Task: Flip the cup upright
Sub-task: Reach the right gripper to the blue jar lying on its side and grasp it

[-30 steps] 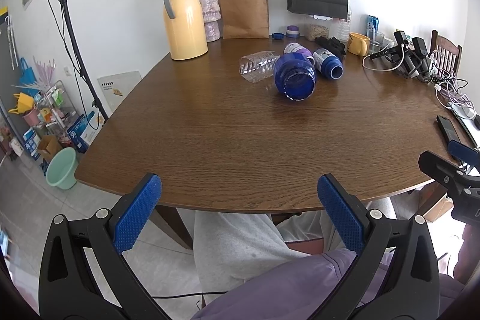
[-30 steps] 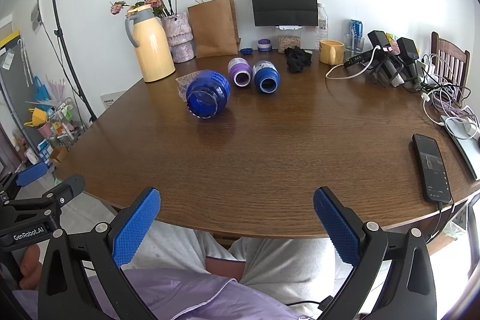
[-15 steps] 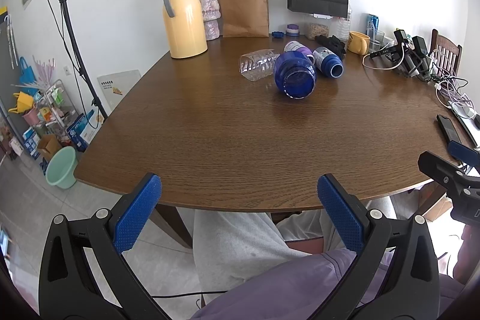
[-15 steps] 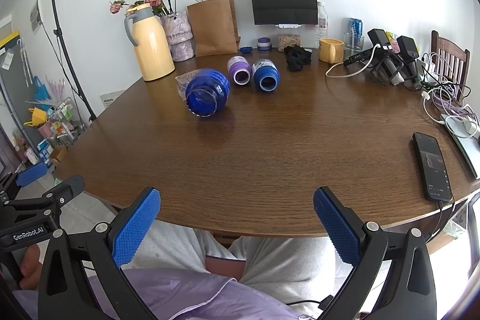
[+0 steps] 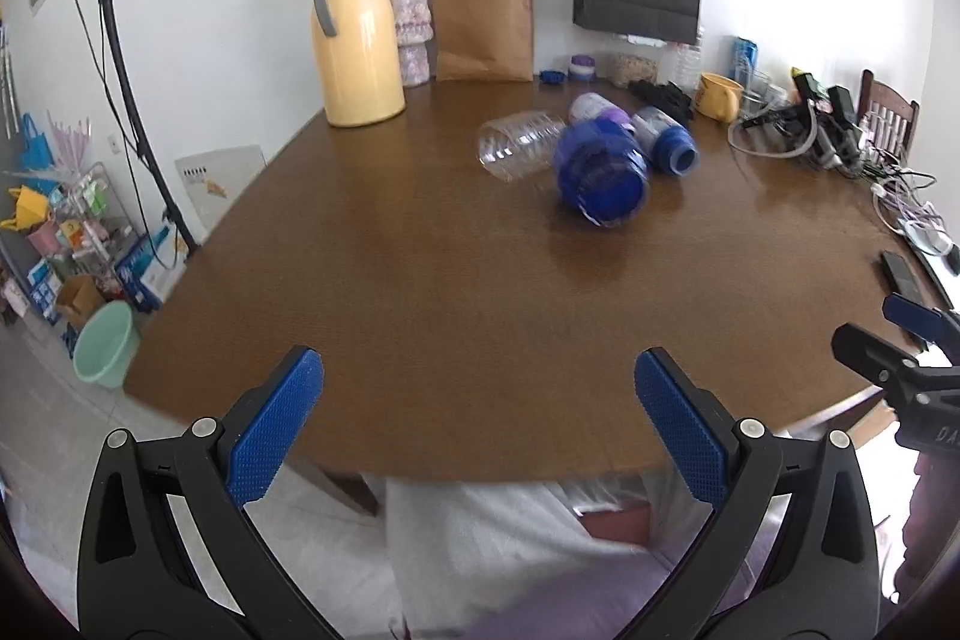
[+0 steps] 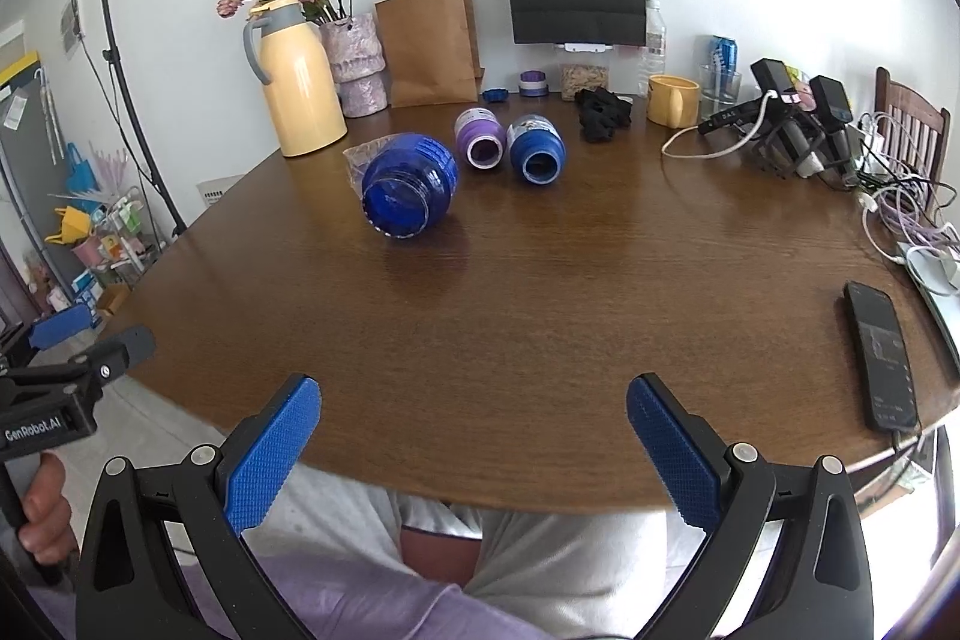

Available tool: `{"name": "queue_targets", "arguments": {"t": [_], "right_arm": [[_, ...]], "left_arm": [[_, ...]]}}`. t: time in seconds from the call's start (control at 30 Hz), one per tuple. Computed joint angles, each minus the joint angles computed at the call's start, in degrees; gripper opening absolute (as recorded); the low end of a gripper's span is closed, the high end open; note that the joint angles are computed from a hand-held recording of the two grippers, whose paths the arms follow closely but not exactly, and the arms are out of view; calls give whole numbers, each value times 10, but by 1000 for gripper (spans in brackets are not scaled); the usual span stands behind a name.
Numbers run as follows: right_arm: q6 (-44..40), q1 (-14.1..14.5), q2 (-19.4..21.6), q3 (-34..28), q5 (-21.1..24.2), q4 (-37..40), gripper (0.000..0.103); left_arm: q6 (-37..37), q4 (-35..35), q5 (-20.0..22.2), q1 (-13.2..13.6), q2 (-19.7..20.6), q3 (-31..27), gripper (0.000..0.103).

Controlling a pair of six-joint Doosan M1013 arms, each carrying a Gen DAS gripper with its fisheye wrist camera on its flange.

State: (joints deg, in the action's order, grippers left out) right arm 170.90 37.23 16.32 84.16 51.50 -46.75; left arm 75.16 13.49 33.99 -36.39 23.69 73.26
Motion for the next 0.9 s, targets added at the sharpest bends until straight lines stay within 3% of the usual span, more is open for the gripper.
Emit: {"name": "queue_targets", "arguments": {"t": [0.17, 0.27, 0.4, 0.53, 0.73, 0.77, 0.83, 0.9], "right_arm": [[-76, -43, 29, -34, -73, 74, 103], [-136, -62, 59, -73, -76, 126, 103], [-157, -78, 96, -120, -85, 123, 103], [-203, -99, 130, -172, -72, 189, 103], [-160, -106, 157, -204, -72, 175, 103], [-154, -107, 161, -208, -70, 173, 100], [-159, -109, 166, -215, -59, 188, 76], [-174, -113, 164, -209, -77, 208, 68]], "left_arm": [[36, -12, -3, 12, 38, -51, 103], [52, -20, 5, 18, 67, -90, 103], [109, -79, 21, 32, 101, -143, 103], [109, -89, 51, 40, 138, -202, 103], [91, -104, 96, 47, 174, -258, 103], [94, -108, 100, 47, 176, -261, 103], [107, -115, 108, 47, 183, -271, 103], [122, -121, 110, 46, 187, -276, 103]]}}
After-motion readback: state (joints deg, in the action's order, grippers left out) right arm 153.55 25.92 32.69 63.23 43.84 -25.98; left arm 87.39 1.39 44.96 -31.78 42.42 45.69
